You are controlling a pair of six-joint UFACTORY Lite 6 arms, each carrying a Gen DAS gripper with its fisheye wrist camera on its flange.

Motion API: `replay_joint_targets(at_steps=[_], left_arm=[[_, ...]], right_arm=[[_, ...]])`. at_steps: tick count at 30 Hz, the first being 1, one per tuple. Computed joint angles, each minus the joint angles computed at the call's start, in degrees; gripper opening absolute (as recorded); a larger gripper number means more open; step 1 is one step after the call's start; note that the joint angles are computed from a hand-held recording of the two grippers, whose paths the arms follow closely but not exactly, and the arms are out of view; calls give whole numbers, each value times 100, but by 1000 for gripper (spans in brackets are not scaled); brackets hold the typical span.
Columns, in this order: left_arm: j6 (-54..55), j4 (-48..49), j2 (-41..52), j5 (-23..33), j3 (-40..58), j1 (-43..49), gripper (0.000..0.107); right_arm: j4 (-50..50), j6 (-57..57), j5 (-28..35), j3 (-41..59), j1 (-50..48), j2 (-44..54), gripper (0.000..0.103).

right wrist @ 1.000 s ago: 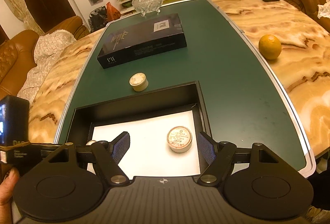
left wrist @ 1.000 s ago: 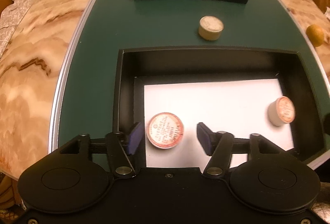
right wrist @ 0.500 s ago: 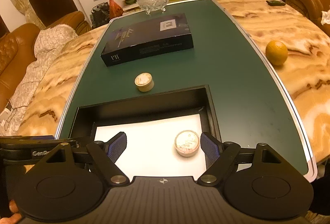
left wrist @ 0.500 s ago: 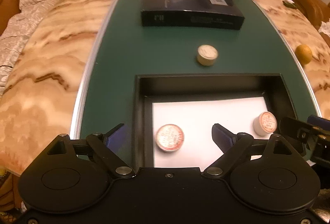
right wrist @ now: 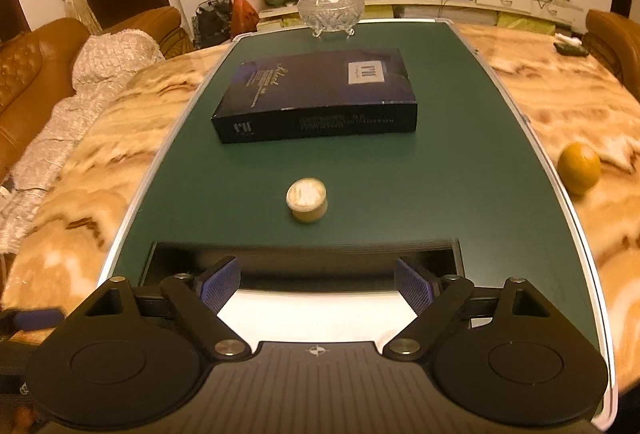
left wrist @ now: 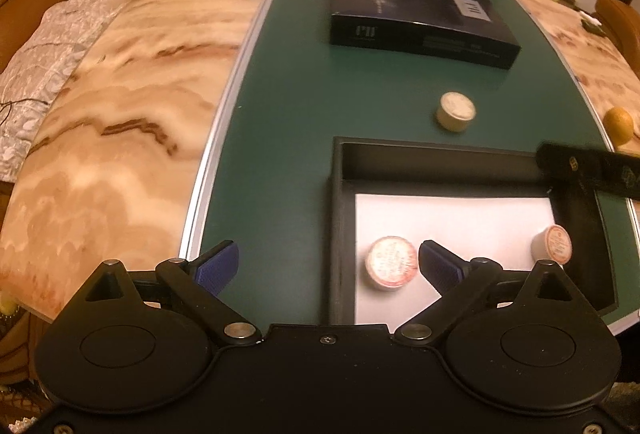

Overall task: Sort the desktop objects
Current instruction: 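Close the right gripper around the cream-lidded tin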

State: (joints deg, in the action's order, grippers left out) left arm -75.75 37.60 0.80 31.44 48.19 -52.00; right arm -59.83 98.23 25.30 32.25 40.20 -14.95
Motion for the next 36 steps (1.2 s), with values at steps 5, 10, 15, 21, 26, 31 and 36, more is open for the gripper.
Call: replay_joint_targets(at_steps=[5, 10, 15, 21, 26, 31, 36], left_arm=[[154, -68, -76, -130, -152, 236, 99], [310, -172, -11, -289, -195, 427, 99], [394, -187, 129, -392, -174, 551, 99], [507, -222, 363, -516, -94, 672, 99], [556, -232, 467, -593, -69, 709, 99], [624, -297, 563, -657, -59, 775, 99], [687, -340, 590, -673, -45, 786, 99]], right_arm=[[-597, 96, -477, 802, -595, 1230, 87], [-851, -24, -654, 1787, -942, 2559, 85], [-540, -534, -706, 2658, -1133, 3586, 85], [-120, -1176, -471, 3516, -1112, 4466, 77], [323, -1597, -456, 3943, -1203, 4900, 72], [483, -1777, -392, 4136, -1236, 5095, 67], [620, -1905, -495, 4134, -1280, 5084, 59]])
